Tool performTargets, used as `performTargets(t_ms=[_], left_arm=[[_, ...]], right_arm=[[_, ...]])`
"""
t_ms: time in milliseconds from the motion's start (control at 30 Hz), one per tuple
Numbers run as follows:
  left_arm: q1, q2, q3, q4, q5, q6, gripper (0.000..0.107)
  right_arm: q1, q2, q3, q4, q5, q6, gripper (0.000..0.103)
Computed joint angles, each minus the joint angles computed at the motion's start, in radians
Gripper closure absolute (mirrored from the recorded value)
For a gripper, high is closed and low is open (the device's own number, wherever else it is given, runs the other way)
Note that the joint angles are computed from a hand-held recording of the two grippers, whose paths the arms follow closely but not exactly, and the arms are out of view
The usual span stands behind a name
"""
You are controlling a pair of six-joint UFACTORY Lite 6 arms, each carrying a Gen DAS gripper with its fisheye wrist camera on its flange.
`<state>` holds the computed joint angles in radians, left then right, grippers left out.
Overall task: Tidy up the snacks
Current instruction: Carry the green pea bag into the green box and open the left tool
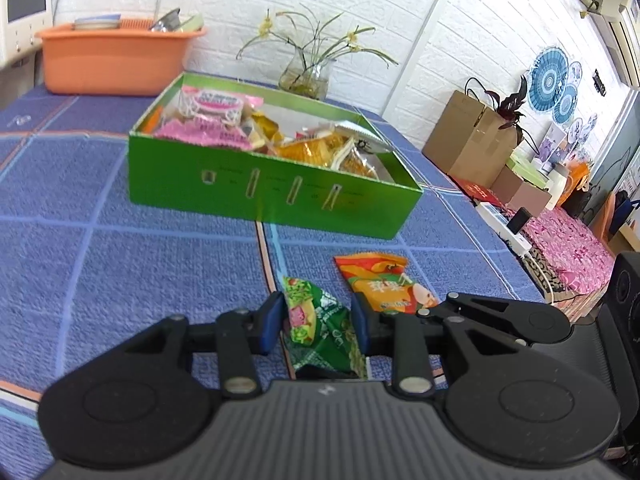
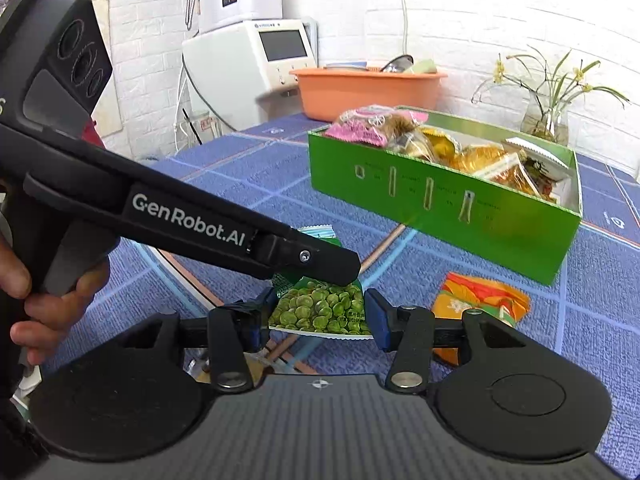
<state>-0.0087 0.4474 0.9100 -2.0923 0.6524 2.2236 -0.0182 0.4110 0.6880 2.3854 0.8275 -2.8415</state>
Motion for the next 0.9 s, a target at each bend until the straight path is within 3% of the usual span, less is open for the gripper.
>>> performTargets(t_ms=[400, 533, 767, 900], left_arm=[[0.020, -0.114, 0.029, 0.002, -0.068, 0.034, 0.078], [0.004, -0.106, 0.097, -0.003, -0.085, 0.063, 0.078], [-0.055, 0.007, 0.351, 0.075, -0.159, -0.011, 0.078], [-0.074, 0.137, 0.575, 0.201, -0.180, -0.165, 0.078]], right_arm=[[0.011, 0.035, 0.084, -0.012, 0.126, 0.055, 0.020], [0.023, 0.030, 0.130, 0.032, 0.119, 0.074, 0.020], [0.013, 0.075, 0.269, 0.108, 0.089, 0.109, 0.020], [0.016, 0.133, 0.399, 0.162, 0.033, 0.100, 0.020]])
